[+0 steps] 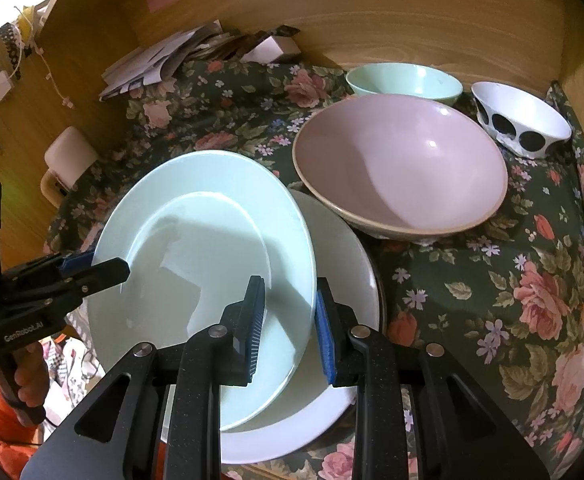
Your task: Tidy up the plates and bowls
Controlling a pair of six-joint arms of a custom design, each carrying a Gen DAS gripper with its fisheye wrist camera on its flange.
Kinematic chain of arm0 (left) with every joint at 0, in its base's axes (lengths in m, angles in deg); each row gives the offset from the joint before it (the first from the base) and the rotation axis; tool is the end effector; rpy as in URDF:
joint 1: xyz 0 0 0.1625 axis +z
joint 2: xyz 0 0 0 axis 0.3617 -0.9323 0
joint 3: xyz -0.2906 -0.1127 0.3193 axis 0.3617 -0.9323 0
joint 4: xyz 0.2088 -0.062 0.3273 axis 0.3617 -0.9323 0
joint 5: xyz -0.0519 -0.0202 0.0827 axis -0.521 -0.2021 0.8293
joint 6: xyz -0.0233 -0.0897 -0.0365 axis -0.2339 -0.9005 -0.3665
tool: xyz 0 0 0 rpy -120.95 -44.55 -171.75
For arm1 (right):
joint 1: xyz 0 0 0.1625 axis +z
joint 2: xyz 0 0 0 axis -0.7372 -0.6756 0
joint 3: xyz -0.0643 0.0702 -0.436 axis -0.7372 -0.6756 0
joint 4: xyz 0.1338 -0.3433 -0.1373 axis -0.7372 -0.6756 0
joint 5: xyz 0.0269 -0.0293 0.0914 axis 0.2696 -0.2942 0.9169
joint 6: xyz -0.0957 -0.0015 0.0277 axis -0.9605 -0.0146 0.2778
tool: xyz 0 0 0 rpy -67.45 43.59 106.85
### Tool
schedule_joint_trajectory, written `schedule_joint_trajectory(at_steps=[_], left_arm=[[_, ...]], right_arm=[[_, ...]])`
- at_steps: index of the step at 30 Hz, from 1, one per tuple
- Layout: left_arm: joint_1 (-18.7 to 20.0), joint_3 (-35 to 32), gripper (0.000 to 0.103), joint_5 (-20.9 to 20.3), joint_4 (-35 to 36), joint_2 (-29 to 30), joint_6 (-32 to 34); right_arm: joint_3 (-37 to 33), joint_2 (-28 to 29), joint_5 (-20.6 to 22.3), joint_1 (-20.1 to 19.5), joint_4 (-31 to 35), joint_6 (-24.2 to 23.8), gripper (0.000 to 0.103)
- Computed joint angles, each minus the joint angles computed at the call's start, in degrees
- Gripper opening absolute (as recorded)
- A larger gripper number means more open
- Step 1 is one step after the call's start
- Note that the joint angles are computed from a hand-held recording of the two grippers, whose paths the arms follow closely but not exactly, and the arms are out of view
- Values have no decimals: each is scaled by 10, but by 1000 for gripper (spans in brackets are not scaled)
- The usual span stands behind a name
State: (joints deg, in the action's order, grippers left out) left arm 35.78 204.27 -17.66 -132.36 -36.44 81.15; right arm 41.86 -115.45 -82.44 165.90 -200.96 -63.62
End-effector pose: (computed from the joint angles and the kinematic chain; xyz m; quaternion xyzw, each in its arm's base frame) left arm -0.0745 -0.4545 0.2763 0.2649 0.9108 -0.2305 0.2169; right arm 0.3091 -0.4162 0.0438 0.1555 -0.9112 0.2970 0.2395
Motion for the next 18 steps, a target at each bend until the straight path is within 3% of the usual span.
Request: schedule_joint_trajectory(at_steps=[18], left_arm=[[4,-8,38,12,-16,44,19]], right_arm=[[27,1,-8,-5,-47,-1,23]])
